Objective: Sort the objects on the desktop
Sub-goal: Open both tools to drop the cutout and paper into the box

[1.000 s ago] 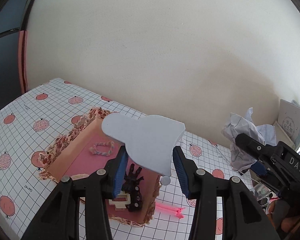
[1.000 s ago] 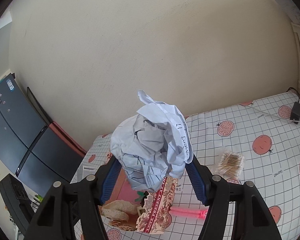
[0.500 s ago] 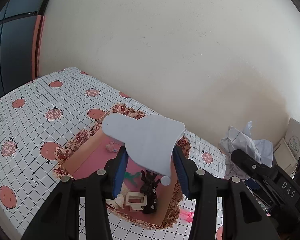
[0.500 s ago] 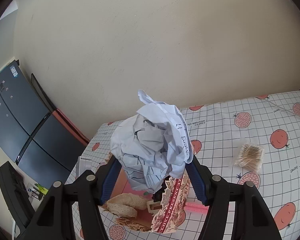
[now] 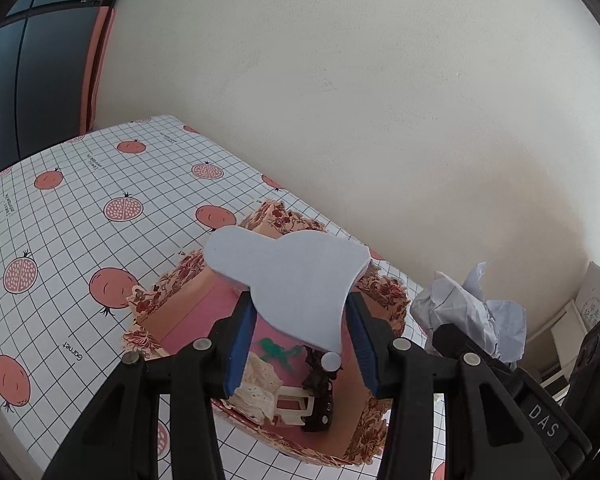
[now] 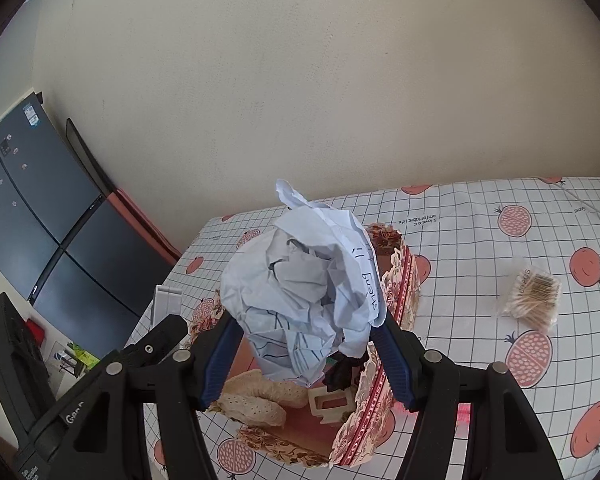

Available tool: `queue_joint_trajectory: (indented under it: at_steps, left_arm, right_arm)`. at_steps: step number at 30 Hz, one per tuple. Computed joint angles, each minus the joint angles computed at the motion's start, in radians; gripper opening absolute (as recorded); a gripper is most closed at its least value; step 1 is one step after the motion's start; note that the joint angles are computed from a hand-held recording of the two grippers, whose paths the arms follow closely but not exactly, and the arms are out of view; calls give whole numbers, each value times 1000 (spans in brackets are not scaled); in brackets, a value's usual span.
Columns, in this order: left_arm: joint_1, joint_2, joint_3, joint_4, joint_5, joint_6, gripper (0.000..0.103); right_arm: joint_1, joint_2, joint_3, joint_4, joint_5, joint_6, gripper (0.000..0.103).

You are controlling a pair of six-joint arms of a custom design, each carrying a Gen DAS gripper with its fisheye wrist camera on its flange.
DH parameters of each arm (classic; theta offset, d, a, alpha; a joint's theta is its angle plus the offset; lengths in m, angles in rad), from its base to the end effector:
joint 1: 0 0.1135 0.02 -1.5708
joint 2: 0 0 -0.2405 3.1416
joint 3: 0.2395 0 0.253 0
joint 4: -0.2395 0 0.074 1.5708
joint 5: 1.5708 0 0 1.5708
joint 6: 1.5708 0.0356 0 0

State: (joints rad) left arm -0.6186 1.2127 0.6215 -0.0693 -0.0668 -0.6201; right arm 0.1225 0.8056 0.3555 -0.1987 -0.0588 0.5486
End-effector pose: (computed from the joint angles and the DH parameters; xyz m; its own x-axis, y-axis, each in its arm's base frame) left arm 0.2130 -0.1487 0.1844 -0.7180 -0.2006 -0.6665 0.1455 0.8932 -0.4256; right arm 0.1864 0.0251 0.1679 -0.5995 0.4507 -0.6614 0.1690 0.8790 0.4458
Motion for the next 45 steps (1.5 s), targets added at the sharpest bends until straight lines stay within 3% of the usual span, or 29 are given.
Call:
queue_joint_trajectory:
  at_steps: [8, 27, 40, 45]
  left_arm:
    - [72, 63, -4, 35, 49, -17, 48]
    - [91, 211, 37, 54, 57, -39, 48]
    - [96, 254, 60, 41, 59, -44, 48]
    - [91, 255, 67, 24, 53, -43, 53]
  right_arm:
    - [55, 107, -6, 94, 32, 10, 68]
    - [89, 386, 23, 275, 42, 31, 68]
    - [101, 499, 64, 307, 64, 55, 72]
    - [100, 519, 74, 311, 57, 50, 75]
